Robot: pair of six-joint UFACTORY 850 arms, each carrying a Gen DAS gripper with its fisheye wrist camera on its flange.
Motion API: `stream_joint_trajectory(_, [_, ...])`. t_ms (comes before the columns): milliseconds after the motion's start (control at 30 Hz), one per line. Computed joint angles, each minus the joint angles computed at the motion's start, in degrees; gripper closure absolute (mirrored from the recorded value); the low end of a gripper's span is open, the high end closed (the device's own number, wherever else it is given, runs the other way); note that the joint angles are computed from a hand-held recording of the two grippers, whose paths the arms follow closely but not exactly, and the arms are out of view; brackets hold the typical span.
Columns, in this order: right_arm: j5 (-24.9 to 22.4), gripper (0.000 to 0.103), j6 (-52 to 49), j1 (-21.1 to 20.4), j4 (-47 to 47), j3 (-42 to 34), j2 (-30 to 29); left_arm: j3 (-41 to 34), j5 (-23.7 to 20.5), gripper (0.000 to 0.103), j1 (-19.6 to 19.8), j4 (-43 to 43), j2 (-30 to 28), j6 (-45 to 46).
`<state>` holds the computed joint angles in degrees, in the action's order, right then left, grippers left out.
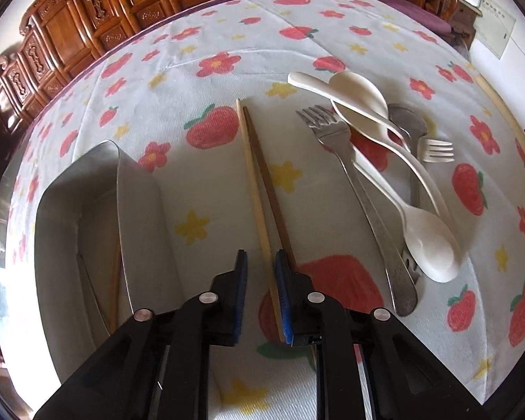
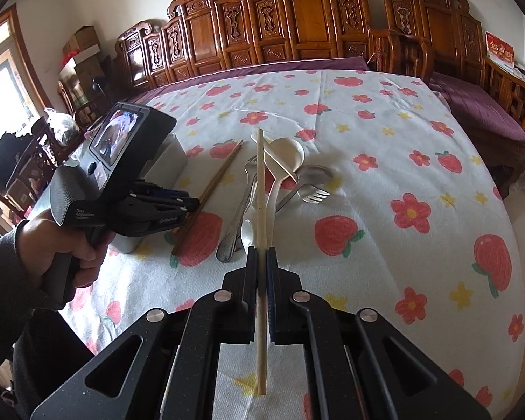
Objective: Organize utensils
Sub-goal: 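Carry the chopstick in the left tool over the tray and release it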
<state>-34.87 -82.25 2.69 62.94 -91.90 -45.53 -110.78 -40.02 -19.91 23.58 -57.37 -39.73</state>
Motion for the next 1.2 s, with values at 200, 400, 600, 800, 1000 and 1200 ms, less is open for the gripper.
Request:
stream_joint_trajectory(200, [0.7,0.097,-1.0,0.2,0.3,0.7,0.4,0.6,1.7,0.099,0.8,-2.7,0.4,1.0])
stream_joint_trajectory(400, [1.3,0.097,-2.1,0.6,0.7,1.3,0.8,6.3,4.9,0.099,0.2,2.3,4.6,-4.4])
stream_joint_trajectory(600, [2.3,0.097,-3.0,1.6,1.3,2.3,1.5,14.3,9.4,0.099,-0.3,8.4,11.2,-11.1])
stream_joint_trajectory(800, [3.4,0.097,-3.8,3.5,2.5,3.6,3.1,21.6,12.0,0.099,-0.1,13.0,17.5,-15.9])
stream_joint_trajectory(1000, [4.1,0.097,-5.7,5.5,4.1,5.2,5.2,29.0,13.9,0.099,0.5,18.6,23.8,-21.8])
stream_joint_trajectory(1200, [4.6,0.097,-7.0,7.4,5.0,6.9,6.9,33.6,14.6,0.099,1.8,20.6,26.9,-24.3])
